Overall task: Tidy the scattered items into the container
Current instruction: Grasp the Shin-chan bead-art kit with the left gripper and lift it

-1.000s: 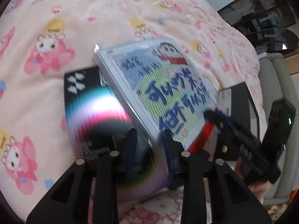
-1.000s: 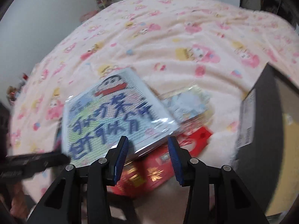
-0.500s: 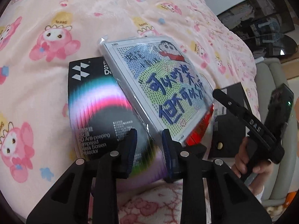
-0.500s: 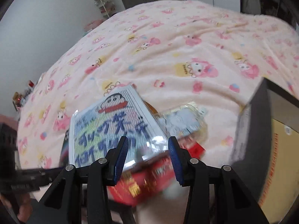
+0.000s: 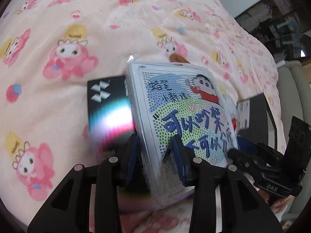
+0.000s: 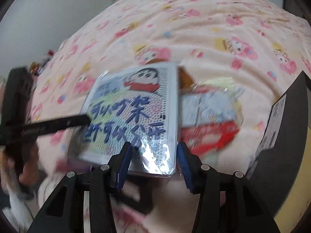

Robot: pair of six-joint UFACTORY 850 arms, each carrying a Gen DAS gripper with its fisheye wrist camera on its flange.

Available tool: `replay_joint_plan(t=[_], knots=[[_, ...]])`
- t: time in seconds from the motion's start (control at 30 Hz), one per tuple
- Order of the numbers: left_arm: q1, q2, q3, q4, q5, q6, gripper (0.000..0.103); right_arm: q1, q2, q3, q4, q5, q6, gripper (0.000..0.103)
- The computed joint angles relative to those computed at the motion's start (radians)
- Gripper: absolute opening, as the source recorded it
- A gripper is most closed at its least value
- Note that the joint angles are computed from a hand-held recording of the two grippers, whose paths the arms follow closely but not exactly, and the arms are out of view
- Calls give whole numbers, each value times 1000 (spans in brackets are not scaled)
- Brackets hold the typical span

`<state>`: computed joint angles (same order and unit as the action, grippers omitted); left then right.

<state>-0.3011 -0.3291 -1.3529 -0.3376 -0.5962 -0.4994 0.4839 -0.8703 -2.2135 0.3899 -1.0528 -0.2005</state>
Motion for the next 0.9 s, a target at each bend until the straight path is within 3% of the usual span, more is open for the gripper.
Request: replay_joint_plan(t=[0.1,0.2,0.3,0.37,0.63,0.8,0.9], knots=[[13,1,15,-70,16,49,40,0,52,70,23,47,-29,46],[28,-7,25,-121,59,69,41,6,1,6,-42,112,77,46],[25,-37,-11,-91,57,38,41,-5,-138,-178,30,16,120,51],[11,-41,-37,-48,30,-2,41,6,-137,-187,-15,28,153,51],[-67,45,-65,-53,69,71,42,-36,201,226,53,224,48,48],[-157,-29,-233,-87,53,154,41,-90,449,487,2,371,76,48],[-208,-161,-422,-129,11,221,41,-149,561,605,-34,418,94,48]])
